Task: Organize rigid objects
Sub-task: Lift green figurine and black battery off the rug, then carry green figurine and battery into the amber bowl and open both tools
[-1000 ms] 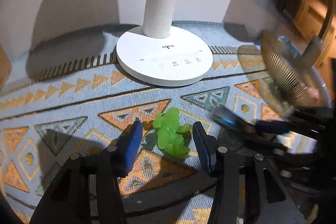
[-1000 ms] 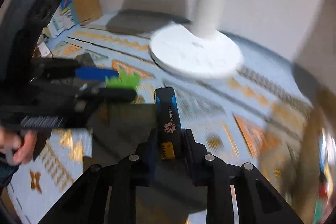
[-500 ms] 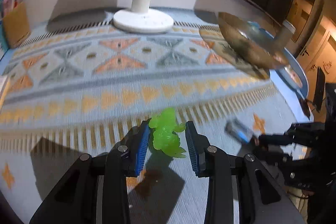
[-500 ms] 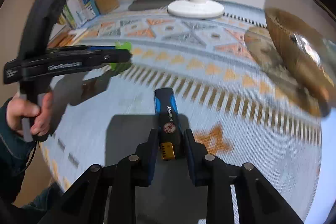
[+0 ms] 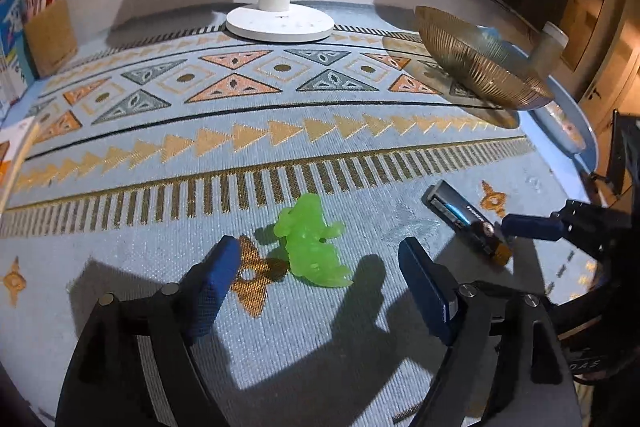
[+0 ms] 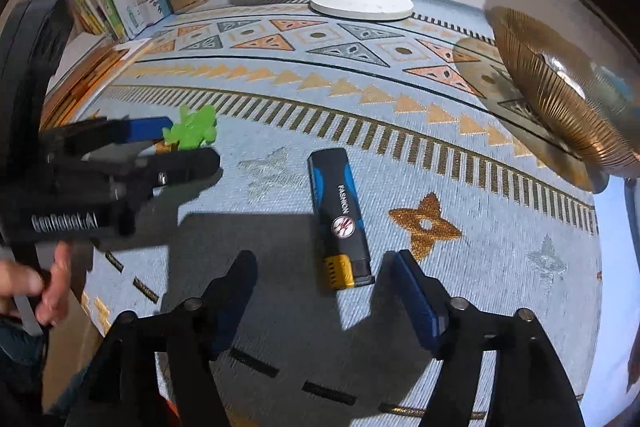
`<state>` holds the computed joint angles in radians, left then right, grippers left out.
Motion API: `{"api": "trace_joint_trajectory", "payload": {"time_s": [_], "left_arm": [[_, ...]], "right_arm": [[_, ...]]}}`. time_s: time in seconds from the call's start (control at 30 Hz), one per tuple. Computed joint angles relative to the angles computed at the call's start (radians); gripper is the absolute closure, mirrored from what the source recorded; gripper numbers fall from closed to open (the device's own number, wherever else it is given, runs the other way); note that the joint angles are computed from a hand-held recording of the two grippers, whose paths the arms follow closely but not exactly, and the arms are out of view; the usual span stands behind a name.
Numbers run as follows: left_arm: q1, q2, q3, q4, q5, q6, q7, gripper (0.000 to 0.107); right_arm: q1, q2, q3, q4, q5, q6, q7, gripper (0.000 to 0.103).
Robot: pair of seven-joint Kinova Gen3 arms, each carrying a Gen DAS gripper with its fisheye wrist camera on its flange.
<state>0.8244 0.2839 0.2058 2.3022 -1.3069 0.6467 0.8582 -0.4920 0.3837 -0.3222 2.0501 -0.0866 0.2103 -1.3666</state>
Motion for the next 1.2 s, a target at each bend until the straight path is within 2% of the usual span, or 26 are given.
{"api": "trace_joint_trajectory", "payload": {"time_s": [0.03,0.1,0.13,0.17,0.2,0.23,0.27,0.37,0.5,0.57,0.67,0.73,0.8,0.9,0.97,1.07,1.1,1.17,1.2], "left_arm": [[-0.001,0.005,0.001,-0.009,0.014,0.009,-0.013,0.03],[0.003,0.015,0.001,-0.028,0.038,0.031,-0.043,0.059],[0.006,0.019,0.001,-0.037,0.049,0.04,-0.061,0.076],[0.004,0.02,-0.001,-0.042,0.054,0.034,-0.079,0.078],[0.001,0.021,0.0,-0.044,0.043,0.03,-0.08,0.078],[0.009,0.018,-0.012,-0.039,0.017,0.011,-0.066,0.078],[0.012,0.016,-0.016,-0.035,-0.009,0.001,-0.044,0.078],[0.029,-0.003,-0.009,-0.027,-0.068,0.026,0.024,0.078],[0.021,-0.06,0.031,-0.027,-0.079,0.087,0.021,0.078],[0.009,-0.086,0.048,-0.035,-0.072,0.107,-0.002,0.078],[-0.017,-0.108,0.063,-0.066,-0.057,0.131,-0.061,0.078],[-0.035,-0.117,0.062,-0.076,-0.056,0.132,-0.077,0.078],[-0.051,-0.12,0.062,-0.074,-0.061,0.119,-0.066,0.078],[-0.057,-0.113,0.066,-0.054,-0.092,0.099,-0.013,0.078],[-0.064,-0.107,0.067,-0.037,-0.126,0.07,0.031,0.078],[-0.081,-0.084,0.063,-0.029,-0.154,0.022,0.059,0.078],[-0.086,-0.073,0.061,-0.029,-0.165,0.006,0.065,0.078],[-0.089,-0.062,0.058,-0.023,-0.189,-0.014,0.088,0.077],[-0.09,-0.056,0.057,-0.021,-0.203,-0.024,0.103,0.077]], "right_arm": [[0.009,0.003,-0.009,-0.004,0.008,-0.002,0.002,0.033],[0.0,0.016,-0.008,-0.016,0.073,-0.004,-0.025,0.033],[0.014,0.02,-0.034,-0.018,0.113,-0.012,-0.054,0.039],[0.045,0.023,-0.077,-0.019,0.154,-0.013,-0.087,0.052],[0.078,0.027,-0.123,-0.026,0.195,0.0,-0.118,0.058],[0.111,0.032,-0.17,-0.033,0.234,0.012,-0.137,0.073],[0.145,0.044,-0.216,-0.041,0.257,0.023,-0.147,0.08],[0.273,0.08,-0.355,-0.037,0.229,0.008,-0.107,0.08],[0.459,0.08,-0.511,-0.021,0.07,-0.012,0.022,0.082],[0.551,0.069,-0.58,-0.031,-0.011,0.003,0.078,0.093],[0.69,0.045,-0.672,-0.032,-0.115,-0.003,0.177,0.093],[0.761,0.041,-0.715,-0.037,-0.114,-0.008,0.203,0.093],[0.761,0.046,-0.695,-0.042,-0.06,-0.018,0.168,0.093],[0.721,0.076,-0.602,-0.058,-0.009,-0.009,0.11,0.088],[0.755,0.117,-0.59,-0.073,-0.056,0.034,0.134,0.079],[0.875,0.21,-0.634,-0.082,-0.159,0.088,0.219,0.065],[0.913,0.223,-0.653,-0.071,-0.18,0.089,0.239,0.063],[0.95,0.23,-0.656,-0.049,-0.211,0.099,0.264,0.049],[0.951,0.232,-0.649,-0.047,-0.222,0.121,0.276,0.048]]}}
